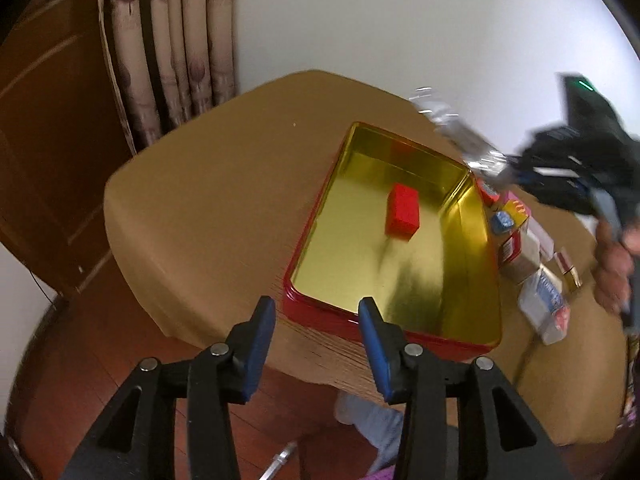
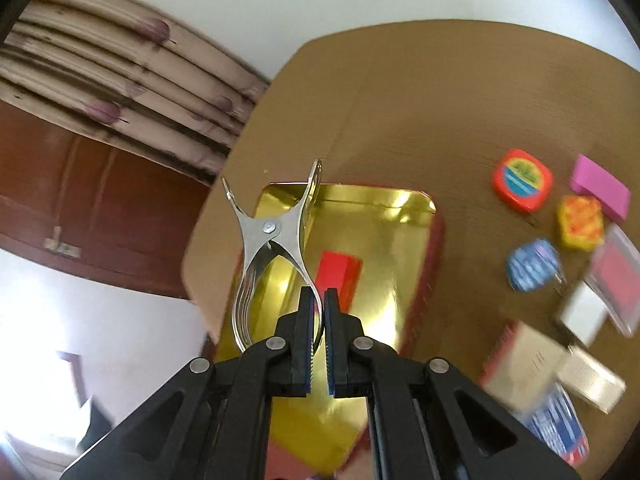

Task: Organize rigid objects
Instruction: 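Carry the silver clip into the tin and open the right gripper, then grasp the blue-red floss box with the right gripper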

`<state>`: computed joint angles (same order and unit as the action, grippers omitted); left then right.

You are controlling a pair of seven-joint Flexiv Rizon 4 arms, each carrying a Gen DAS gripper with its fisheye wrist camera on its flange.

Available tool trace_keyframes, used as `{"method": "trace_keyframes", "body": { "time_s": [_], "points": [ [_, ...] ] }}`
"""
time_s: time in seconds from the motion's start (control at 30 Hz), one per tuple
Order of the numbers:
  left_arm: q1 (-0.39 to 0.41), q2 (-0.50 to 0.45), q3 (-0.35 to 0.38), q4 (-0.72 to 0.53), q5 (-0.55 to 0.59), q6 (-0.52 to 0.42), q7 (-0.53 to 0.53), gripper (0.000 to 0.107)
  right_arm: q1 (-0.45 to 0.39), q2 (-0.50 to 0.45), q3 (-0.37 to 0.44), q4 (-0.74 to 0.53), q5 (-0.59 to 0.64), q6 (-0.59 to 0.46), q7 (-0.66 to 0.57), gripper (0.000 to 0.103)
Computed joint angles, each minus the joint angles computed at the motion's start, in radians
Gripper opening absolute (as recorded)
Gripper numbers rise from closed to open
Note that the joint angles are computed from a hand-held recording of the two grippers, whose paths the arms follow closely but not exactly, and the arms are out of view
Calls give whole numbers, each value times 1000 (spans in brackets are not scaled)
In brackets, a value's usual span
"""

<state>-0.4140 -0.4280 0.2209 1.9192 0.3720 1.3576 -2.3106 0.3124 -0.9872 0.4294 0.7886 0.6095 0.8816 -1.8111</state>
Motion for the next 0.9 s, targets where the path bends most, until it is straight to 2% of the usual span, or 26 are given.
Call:
{"method": "trace_keyframes", "body": {
  "time_s": [0.13,0.23,0.33,0.43,0.5,0.53,0.6,0.63,0.67,0.77,0.8,0.87,0.9],
  "points": [
    [0,-13,-1,-5,17,22,13,46,63,-78,-43,-138,-47,-45,127,5],
    [18,-23,-23,3,-8,42,60,46,98,-91,-69,-159,-77,-36,180,5],
    [-5,-32,1,-1,-12,49,68,46,125,-103,-86,-171,-112,-43,222,7],
    [-23,-33,27,1,-8,63,56,46,115,-122,-48,-190,-100,-88,206,13],
    [-20,-34,27,8,-19,76,60,46,116,-118,-48,-175,-94,-83,202,18],
    [-21,-35,29,10,-25,80,60,46,111,-114,-41,-162,-86,-78,187,22],
    [-18,-35,27,19,-38,99,65,46,97,-75,-41,-80,-70,-3,155,23],
    [-22,-37,32,20,-42,106,67,46,83,-52,-32,-30,-62,43,130,25],
    [-37,-39,49,20,-39,115,60,46,49,-29,9,26,-19,95,65,26],
    [-81,-49,90,7,-20,130,56,46,-99,27,163,201,137,219,-217,31],
    [-85,-50,90,5,-21,132,64,46,-145,53,199,277,194,303,-326,33],
    [-103,-51,90,1,-12,134,85,46,-239,78,286,402,315,514,-556,47],
    [-108,-51,84,0,-11,137,99,46,-286,68,337,434,358,599,-653,51]
  ]
}}
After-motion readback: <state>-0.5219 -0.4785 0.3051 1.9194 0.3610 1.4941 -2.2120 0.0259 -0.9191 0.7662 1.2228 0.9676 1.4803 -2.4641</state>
